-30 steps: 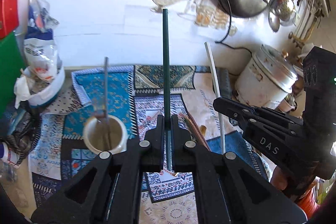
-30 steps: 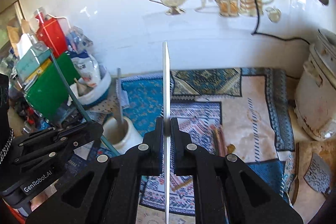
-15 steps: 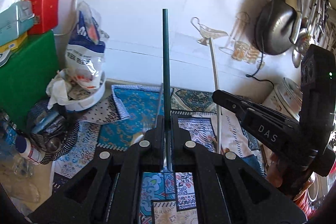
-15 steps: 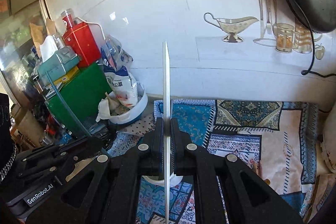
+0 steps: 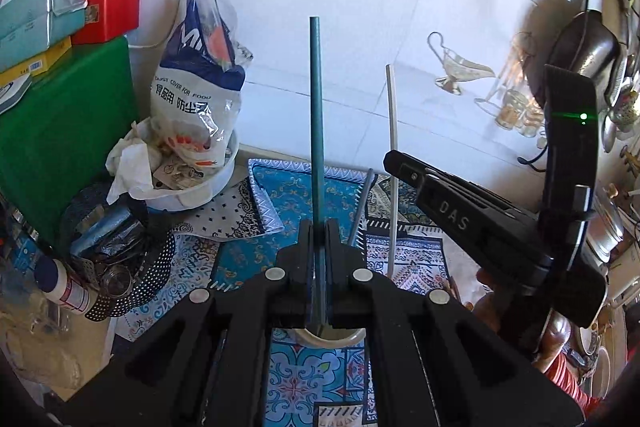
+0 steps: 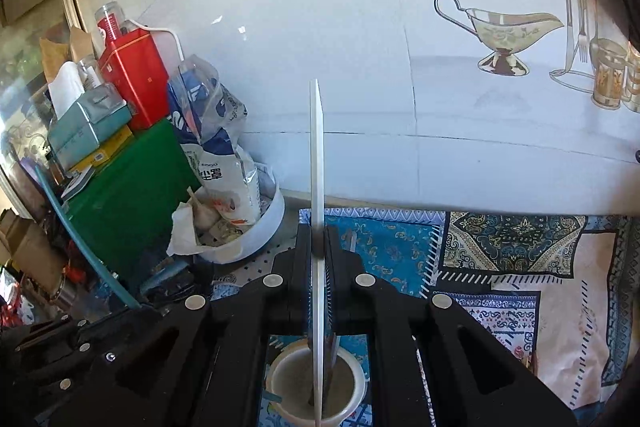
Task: Organize utensils
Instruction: 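Carry the green and white chopsticks with both tools over the white cup, then lower the chopsticks into the white cup and open both tools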
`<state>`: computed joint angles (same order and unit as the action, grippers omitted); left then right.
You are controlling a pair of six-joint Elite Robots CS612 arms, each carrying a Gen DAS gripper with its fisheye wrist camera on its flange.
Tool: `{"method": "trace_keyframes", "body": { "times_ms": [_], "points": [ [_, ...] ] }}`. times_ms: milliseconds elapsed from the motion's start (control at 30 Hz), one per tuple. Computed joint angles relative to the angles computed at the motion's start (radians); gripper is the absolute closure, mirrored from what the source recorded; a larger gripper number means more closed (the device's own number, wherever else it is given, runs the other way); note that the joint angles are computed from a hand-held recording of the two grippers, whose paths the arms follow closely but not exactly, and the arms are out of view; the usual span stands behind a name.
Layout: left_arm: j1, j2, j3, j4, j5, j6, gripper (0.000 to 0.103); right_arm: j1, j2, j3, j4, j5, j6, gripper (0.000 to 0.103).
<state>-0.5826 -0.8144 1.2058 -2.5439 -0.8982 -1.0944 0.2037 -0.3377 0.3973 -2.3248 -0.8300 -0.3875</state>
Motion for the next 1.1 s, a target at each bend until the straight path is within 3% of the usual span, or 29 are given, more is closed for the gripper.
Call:
{"method": "trace_keyframes", "body": {
  "times_ms": [233,467,867,1100],
  "points": [
    [0.018,0.017,-0.007,0.016,-0.032,-0.027,0.1,0.012,0.049,-0.052,-0.036,-0.036,0.008,0.097],
    [0.034,0.04,-0.019,0.023,-0.097,-0.046,0.1,0.01,0.045,-0.026,-0.012,-0.047,-0.023,0.097],
    [0.042,0.059,-0.032,0.048,-0.216,-0.029,0.1,0.0,-0.055,0.134,0.132,-0.095,-0.191,0.097],
    [0.034,0.051,-0.03,0.051,-0.229,-0.014,0.1,-0.003,-0.091,0.173,0.196,-0.139,-0.244,0.097]
  ]
}}
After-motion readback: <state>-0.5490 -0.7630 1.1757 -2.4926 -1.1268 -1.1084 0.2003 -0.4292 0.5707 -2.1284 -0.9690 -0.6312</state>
